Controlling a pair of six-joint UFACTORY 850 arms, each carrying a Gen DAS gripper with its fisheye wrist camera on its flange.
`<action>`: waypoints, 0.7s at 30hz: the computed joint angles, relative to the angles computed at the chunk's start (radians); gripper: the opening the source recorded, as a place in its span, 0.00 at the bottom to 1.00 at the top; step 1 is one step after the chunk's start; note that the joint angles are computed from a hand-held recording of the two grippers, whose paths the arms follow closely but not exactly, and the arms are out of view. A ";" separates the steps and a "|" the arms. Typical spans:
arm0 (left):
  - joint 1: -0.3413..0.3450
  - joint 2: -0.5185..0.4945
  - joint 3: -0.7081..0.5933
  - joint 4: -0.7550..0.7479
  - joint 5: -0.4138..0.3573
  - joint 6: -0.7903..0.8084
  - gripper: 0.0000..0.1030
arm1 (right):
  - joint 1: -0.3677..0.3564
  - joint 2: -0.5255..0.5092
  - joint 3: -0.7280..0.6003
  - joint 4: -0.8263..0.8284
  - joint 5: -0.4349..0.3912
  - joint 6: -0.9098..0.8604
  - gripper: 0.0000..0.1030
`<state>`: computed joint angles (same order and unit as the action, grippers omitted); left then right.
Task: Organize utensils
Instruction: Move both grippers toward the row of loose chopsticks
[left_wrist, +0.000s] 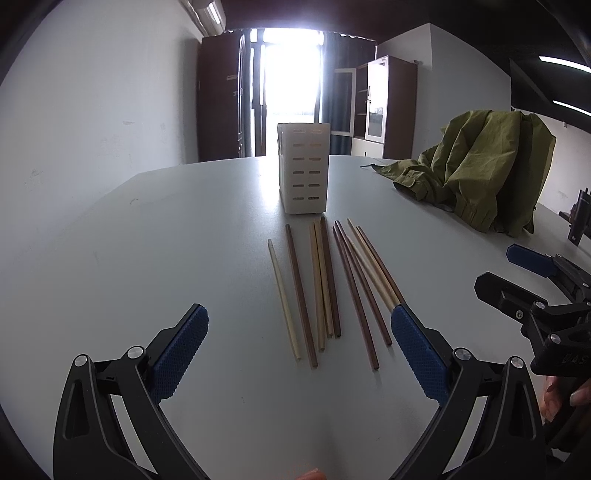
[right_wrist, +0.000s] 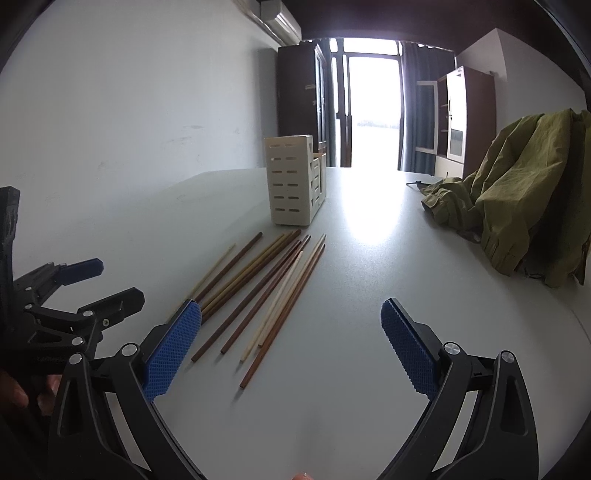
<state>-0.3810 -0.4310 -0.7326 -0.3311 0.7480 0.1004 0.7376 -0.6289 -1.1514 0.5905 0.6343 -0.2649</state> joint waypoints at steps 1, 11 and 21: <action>-0.003 -0.001 -0.002 -0.018 0.000 0.011 0.95 | 0.000 -0.002 -0.005 0.012 -0.005 -0.009 0.96; -0.013 -0.005 -0.008 -0.079 -0.005 0.047 0.95 | -0.004 -0.006 -0.015 0.037 -0.021 -0.019 0.96; -0.025 -0.008 -0.011 -0.123 0.000 0.094 0.95 | -0.001 -0.008 -0.016 0.070 -0.011 -0.050 0.96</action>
<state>-0.4059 -0.4388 -0.7438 -0.4545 0.7483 0.1944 0.7362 -0.6372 -1.1676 0.6607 0.6237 -0.3152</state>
